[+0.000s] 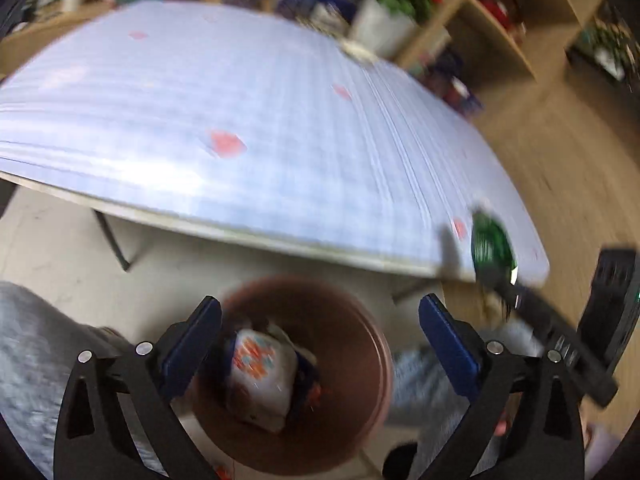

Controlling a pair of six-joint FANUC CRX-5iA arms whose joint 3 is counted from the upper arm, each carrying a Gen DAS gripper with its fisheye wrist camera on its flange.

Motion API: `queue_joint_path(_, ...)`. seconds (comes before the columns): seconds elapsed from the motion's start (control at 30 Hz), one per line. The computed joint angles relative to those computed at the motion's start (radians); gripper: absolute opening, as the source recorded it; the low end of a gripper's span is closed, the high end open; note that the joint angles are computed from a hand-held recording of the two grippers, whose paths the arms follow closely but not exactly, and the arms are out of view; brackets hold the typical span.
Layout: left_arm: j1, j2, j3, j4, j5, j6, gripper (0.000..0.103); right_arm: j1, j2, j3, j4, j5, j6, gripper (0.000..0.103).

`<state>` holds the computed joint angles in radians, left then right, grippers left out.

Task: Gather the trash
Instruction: 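Lower the tea packet into the bin and open the right tool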

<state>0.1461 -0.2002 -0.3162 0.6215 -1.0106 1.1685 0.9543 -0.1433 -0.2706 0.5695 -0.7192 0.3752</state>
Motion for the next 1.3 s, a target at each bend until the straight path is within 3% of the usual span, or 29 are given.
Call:
queue_joint_path(0.4,0.091,-0.121,-0.050,-0.036,0.177,0.009,0.097,0.047,0.079,0.098,-0.066,-0.081,0.188,0.037)
queue_joint_path(0.63,0.095,-0.123,-0.060,-0.047,0.173,0.014,0.097,0.052,0.136,0.176,-0.167,-0.146,0.321,0.037)
queue_joint_path(0.97,0.082,-0.109,-0.067,-0.023,0.167,0.004,0.097,0.044,0.172,0.226,-0.258,-0.212,0.382,0.039)
queue_joint_path(1.13,0.081,-0.105,-0.061,-0.039,0.161,0.016,0.097,0.041,0.172,0.228,-0.269,-0.216,0.388,0.045)
queue_joint_path(1.3,0.083,-0.100,-0.052,-0.059,0.153,0.040,0.097,0.048,0.169,0.218,-0.241,-0.209,0.370,0.065)
